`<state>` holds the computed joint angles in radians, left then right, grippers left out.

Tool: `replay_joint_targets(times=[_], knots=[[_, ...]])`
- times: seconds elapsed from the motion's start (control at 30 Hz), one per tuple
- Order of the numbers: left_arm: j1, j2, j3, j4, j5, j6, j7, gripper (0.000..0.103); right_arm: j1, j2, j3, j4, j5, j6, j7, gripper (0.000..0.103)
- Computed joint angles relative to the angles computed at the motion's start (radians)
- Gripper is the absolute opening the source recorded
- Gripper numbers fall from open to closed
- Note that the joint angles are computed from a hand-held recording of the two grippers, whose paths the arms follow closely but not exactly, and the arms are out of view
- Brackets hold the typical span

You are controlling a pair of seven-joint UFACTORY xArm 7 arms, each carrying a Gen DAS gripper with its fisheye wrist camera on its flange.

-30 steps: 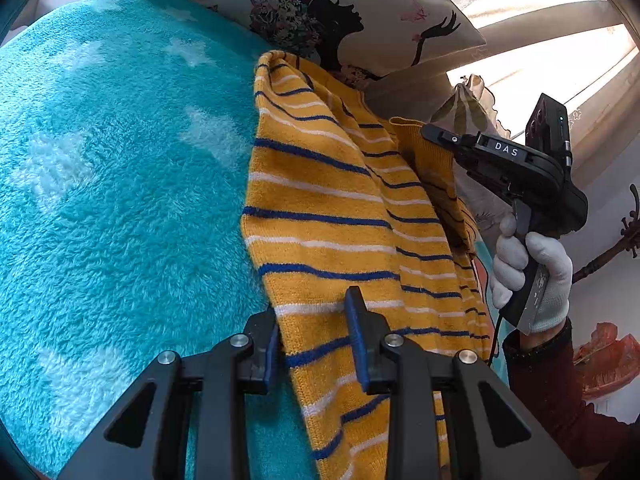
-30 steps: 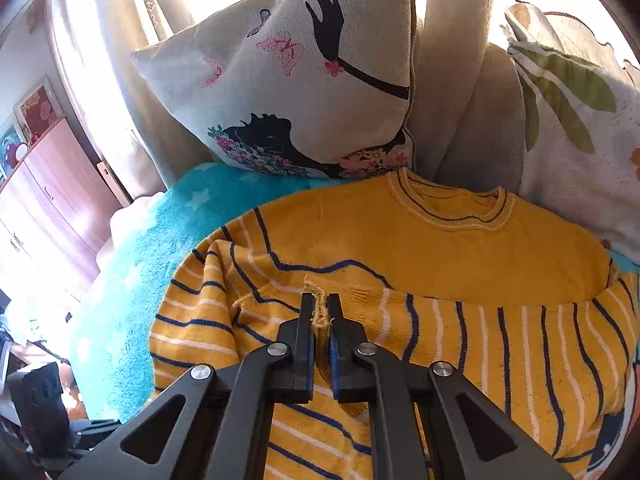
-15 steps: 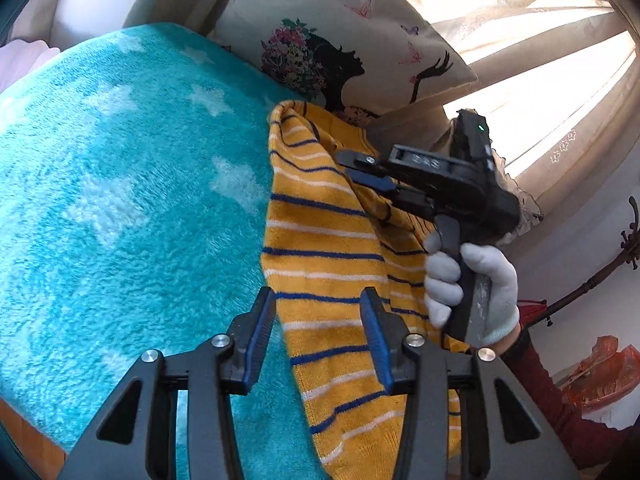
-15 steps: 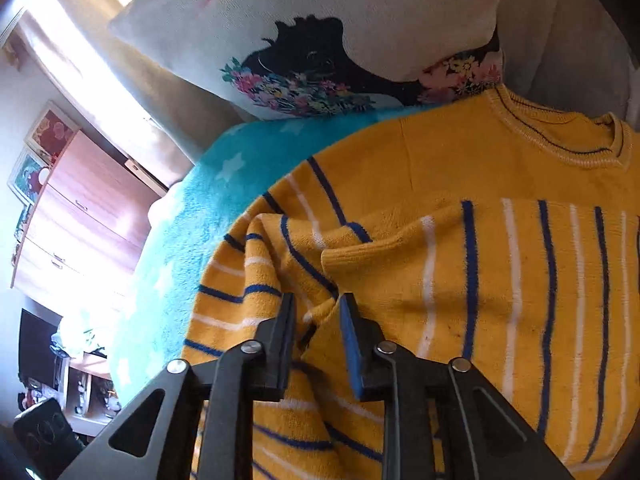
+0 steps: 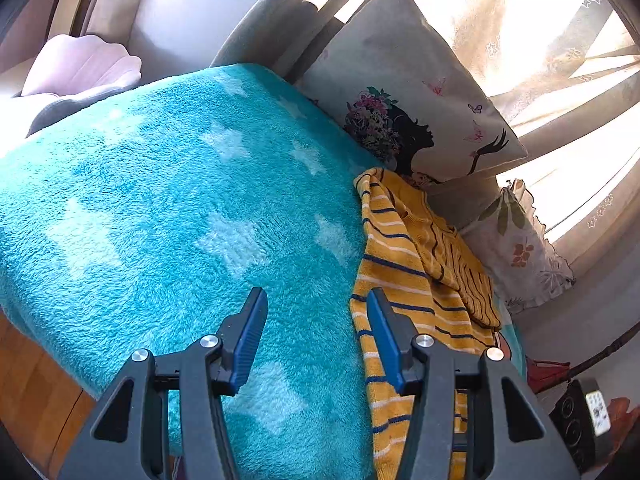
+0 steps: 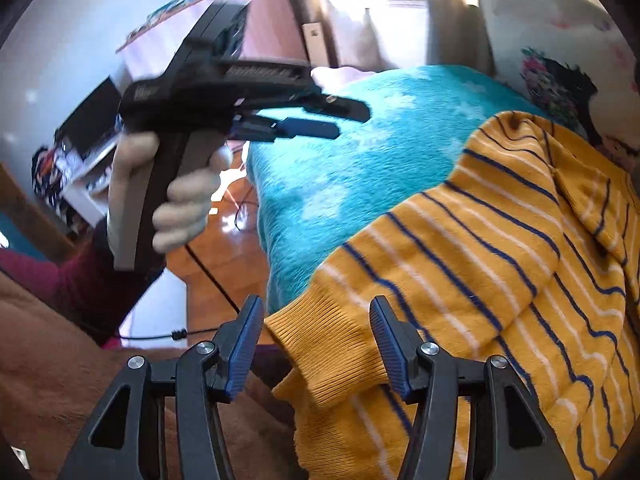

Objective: Fold small clothes

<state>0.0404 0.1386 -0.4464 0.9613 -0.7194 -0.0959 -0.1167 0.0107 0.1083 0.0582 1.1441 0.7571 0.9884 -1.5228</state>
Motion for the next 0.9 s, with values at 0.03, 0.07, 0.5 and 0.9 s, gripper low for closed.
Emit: replay_joint_targets(times=[0.03, 0.07, 0.5, 0.9], knots=[[0.004, -0.005, -0.01, -0.003, -0.008, -0.001, 0.007, 0.05, 0.011, -0.021, 0.009, -0.044, -0.002, -0.053, -0.036, 0.06], [-0.029, -0.012, 0.023, -0.005, 0.02, 0.002, -0.021, 0.05, 0.023, -0.04, 0.015, -0.086, 0.002, -0.113, -0.067, 0.06], [-0.446, -0.084, 0.513, -0.08, 0.659, 0.003, -0.602, 0.051, 0.007, 0.024, 0.015, 0.085, 0.171, -0.138, 0.076, 0.005], [-0.271, -0.019, 0.295, 0.015, 0.619, 0.026, -0.504, 0.054, -0.208, 0.394, -0.08, 0.797, 0.351, -0.108, 0.577, 0.006]])
